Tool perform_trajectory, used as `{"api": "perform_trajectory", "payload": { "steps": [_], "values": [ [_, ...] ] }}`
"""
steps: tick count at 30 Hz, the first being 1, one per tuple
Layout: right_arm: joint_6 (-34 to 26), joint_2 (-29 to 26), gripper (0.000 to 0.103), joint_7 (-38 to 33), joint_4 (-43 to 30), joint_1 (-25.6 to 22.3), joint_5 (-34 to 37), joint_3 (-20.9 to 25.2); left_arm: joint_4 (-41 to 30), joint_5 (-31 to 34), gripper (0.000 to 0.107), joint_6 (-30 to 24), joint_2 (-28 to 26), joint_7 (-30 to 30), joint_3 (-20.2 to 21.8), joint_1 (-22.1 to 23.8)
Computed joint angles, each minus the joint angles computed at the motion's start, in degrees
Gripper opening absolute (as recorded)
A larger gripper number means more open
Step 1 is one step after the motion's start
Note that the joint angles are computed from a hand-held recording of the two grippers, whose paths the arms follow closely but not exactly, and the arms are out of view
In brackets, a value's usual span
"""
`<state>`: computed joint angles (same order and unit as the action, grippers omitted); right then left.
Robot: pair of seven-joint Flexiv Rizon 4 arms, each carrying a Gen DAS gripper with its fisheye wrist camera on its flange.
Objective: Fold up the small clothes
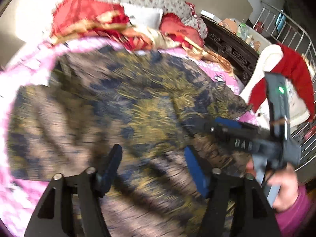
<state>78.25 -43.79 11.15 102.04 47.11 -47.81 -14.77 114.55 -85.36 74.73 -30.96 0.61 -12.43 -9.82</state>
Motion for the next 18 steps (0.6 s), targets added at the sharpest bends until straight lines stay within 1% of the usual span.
{"api": "perform_trajectory", "payload": {
  "steps": [1, 3, 6, 8, 9, 11, 12, 13, 14, 15, 17, 18],
  "values": [
    [1.7, -0.9, 0.078, -0.4, -1.0, -0.4, -0.4, 0.0, 0.5, -3.0, 0.073, 2.1, 0.7, 3.6, 0.1, -0.1],
    [2.1, -2.8, 0.078, -3.2, -3.7, -1.5, 0.5, 1.2, 0.4, -4.5, 0.073, 3.0, 1.0, 5.2, 1.5, -0.1],
    [-0.5, -6.5, 0.078, -9.9, -9.3, -4.6, 4.3, 5.3, 0.2, -5.9, 0.073, 3.6, 1.0, 4.3, 3.5, 0.8],
    [-1.6, -9.0, 0.073, -13.6, -12.9, -6.3, 6.9, 7.4, -0.1, -6.8, 0.073, 3.5, 0.8, 3.4, 4.3, 1.5],
    [-2.4, -10.1, 0.068, -15.0, -14.6, -6.5, 7.8, 7.6, -0.4, -6.3, 0.073, 3.6, 0.5, 2.2, 4.8, 1.9],
    [-2.9, -11.2, 0.059, -16.1, -16.3, -5.0, 7.9, 5.4, -0.6, -5.3, 0.073, 3.6, 0.1, -0.1, 5.2, 2.8],
    [-1.7, -11.7, 0.043, -17.5, -17.0, -4.9, 7.8, 4.9, -0.7, -4.8, 0.073, 3.3, -0.1, -1.2, 5.2, 3.4],
    [-0.3, -12.4, 0.024, -20.1, -18.1, -6.0, 8.3, 6.2, -0.6, -4.3, 0.073, 3.2, -0.1, -1.9, 5.2, 3.8],
    [-0.5, -12.9, 0.021, -22.5, -19.1, -6.9, 9.3, 7.8, -0.7, -4.0, 0.073, 3.2, -0.2, -2.6, 5.1, 4.1],
    [-1.8, -13.1, 0.02, -24.8, -20.0, -7.4, 10.0, 9.1, -0.9, -3.9, 0.073, 3.4, -0.3, -2.9, 4.9, 4.3],
    [-2.6, -12.7, 0.012, -26.9, -19.8, -6.4, 10.5, 8.2, -1.1, -4.9, 0.073, 3.8, -0.3, -2.4, 4.4, 4.5],
    [-1.4, -12.0, 0.011, -26.5, -18.7, -5.3, 10.5, 6.5, -1.2, -5.5, 0.073, 3.7, -0.2, -1.8, 4.3, 4.6]
  ]
}}
